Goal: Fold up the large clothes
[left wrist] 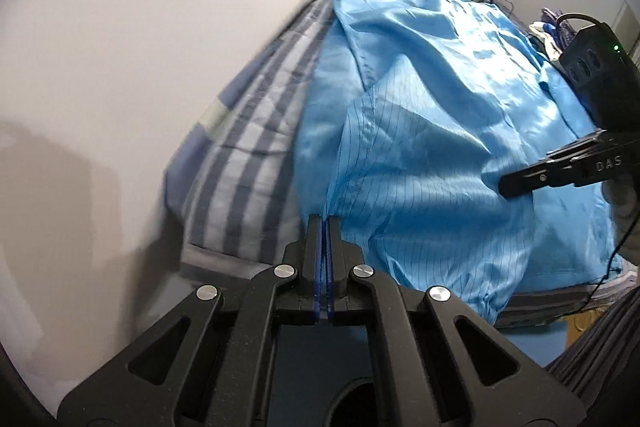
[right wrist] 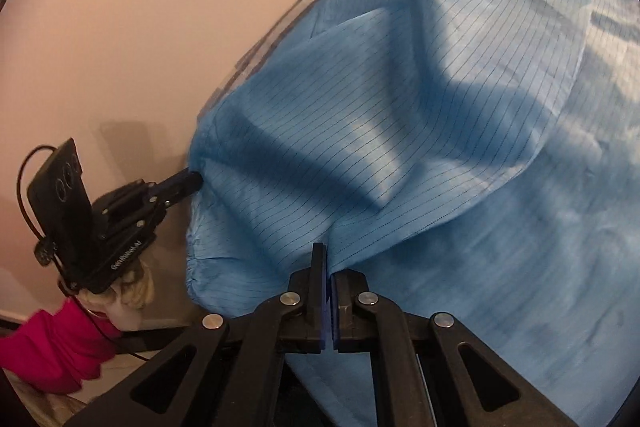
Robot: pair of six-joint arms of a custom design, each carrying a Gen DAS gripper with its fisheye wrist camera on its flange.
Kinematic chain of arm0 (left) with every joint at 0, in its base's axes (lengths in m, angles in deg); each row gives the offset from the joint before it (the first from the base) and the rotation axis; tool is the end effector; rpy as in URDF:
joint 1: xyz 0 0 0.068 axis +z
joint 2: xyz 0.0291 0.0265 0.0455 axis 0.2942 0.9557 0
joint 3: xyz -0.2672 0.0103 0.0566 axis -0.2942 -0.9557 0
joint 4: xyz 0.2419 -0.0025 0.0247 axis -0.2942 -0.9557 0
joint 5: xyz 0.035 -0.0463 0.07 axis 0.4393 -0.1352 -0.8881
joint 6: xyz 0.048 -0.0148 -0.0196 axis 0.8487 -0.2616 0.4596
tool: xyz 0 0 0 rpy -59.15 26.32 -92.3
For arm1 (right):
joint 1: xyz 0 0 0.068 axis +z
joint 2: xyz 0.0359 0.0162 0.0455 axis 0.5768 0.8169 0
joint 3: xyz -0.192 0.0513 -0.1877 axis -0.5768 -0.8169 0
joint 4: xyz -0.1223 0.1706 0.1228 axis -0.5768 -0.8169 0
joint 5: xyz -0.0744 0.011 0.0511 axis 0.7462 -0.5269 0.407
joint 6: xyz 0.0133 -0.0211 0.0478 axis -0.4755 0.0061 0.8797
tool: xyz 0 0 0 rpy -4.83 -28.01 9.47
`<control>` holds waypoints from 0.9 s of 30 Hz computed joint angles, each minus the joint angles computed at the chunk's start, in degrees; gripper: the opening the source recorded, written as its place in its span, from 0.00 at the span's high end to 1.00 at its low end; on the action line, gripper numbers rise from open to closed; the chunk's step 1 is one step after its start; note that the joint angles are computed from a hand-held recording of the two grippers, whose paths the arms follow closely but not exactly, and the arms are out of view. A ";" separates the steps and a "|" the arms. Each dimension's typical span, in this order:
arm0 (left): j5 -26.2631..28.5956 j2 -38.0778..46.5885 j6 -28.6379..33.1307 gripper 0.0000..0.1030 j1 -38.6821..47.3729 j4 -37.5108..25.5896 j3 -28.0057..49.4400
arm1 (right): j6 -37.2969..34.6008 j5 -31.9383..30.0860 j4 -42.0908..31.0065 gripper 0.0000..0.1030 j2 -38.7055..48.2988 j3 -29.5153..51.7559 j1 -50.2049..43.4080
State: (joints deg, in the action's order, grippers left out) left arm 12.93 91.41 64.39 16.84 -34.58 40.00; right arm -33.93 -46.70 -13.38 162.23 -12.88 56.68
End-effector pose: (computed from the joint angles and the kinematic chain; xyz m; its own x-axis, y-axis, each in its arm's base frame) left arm 0.3035 -0.0095 0.1118 -0.8422 0.0776 -0.5335 0.1854 0.9709 -0.1515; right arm 0.3435 0.1547 0.1430 -0.9393 -0.2695 -0.2122 -0.3421 0.7804 0.5234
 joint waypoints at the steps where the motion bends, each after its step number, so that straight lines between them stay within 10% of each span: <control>1: -0.85 -0.49 0.22 1.00 -0.05 0.70 -0.44 | -0.51 1.05 0.09 1.00 -0.92 -0.31 0.34; 16: 8.10 -11.08 -2.22 1.00 4.61 -4.73 -6.40 | -13.51 2.04 -7.65 0.86 -6.93 -5.83 -9.04; 23: -2.05 -8.06 -1.96 1.00 1.18 -0.04 -6.80 | -13.63 2.01 -7.93 0.86 -5.85 -6.18 -13.89; 27: 2.38 -6.60 -3.80 1.00 4.12 -0.73 -6.26 | -10.77 2.66 -5.41 0.63 -7.83 -7.45 -12.44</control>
